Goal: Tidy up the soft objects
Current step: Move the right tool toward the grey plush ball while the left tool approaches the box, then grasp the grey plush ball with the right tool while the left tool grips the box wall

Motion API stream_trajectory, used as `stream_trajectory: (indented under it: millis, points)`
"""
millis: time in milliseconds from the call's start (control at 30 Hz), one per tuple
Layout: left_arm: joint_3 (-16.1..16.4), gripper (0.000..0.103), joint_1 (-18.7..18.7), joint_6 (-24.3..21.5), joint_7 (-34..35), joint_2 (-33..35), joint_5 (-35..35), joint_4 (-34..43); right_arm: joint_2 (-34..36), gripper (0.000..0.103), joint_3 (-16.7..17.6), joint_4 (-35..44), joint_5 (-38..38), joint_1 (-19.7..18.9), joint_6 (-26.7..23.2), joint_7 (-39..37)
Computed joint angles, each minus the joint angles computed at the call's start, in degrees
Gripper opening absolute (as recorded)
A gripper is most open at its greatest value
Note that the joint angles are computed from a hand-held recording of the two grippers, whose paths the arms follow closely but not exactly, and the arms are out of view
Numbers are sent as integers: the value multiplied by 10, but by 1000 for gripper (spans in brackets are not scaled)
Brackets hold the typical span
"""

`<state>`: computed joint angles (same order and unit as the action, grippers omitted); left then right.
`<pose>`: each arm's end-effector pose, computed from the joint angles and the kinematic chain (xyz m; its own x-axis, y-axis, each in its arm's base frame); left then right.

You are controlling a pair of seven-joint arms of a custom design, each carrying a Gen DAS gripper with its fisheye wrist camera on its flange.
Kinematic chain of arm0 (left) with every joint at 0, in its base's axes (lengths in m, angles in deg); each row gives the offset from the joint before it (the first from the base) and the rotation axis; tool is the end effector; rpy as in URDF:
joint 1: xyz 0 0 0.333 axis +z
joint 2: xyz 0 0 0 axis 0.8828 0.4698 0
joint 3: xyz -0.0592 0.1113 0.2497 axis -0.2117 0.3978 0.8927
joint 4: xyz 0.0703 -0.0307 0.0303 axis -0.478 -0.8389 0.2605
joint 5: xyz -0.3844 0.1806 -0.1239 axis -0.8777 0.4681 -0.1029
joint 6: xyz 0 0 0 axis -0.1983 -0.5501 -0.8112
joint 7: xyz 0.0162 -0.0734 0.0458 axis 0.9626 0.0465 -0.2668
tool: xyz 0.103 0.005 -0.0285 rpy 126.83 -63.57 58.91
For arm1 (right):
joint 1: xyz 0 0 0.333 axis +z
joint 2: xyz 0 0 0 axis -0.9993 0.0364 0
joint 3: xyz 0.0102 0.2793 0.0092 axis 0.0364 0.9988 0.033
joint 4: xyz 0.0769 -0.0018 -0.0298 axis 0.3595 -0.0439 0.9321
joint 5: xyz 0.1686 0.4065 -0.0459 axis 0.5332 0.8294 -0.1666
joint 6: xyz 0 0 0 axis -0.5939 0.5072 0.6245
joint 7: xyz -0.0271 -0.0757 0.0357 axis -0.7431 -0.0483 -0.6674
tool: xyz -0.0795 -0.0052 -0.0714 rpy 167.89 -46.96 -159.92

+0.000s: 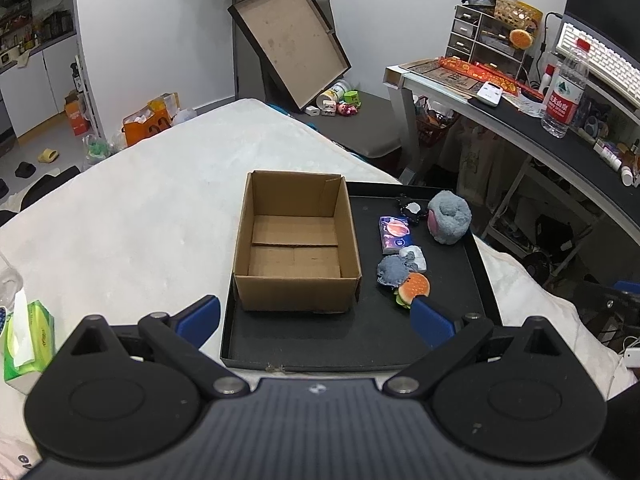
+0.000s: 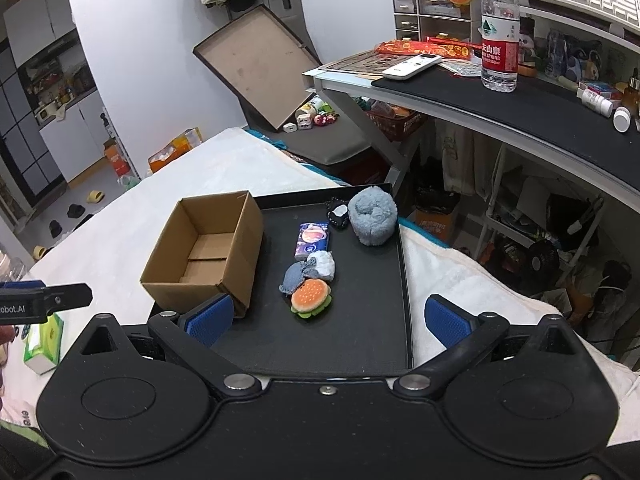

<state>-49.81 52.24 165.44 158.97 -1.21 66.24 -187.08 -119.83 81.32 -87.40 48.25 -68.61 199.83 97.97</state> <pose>0.4534 -0.2389 0.7079 -0.2648 -0.9623 0.0620 -0.7277 0.1572 -0.6677 0.4144 0.2728 0.6812 -0.1619 -0.9699 -0.1820 -0.6563 0.2436 -0.7141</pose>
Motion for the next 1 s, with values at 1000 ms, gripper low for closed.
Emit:
stream_trajectory:
  millis: [1000]
  points:
    - [5, 99, 8, 47, -66, 147, 55, 66, 120, 103, -42, 33, 12, -28, 101, -26]
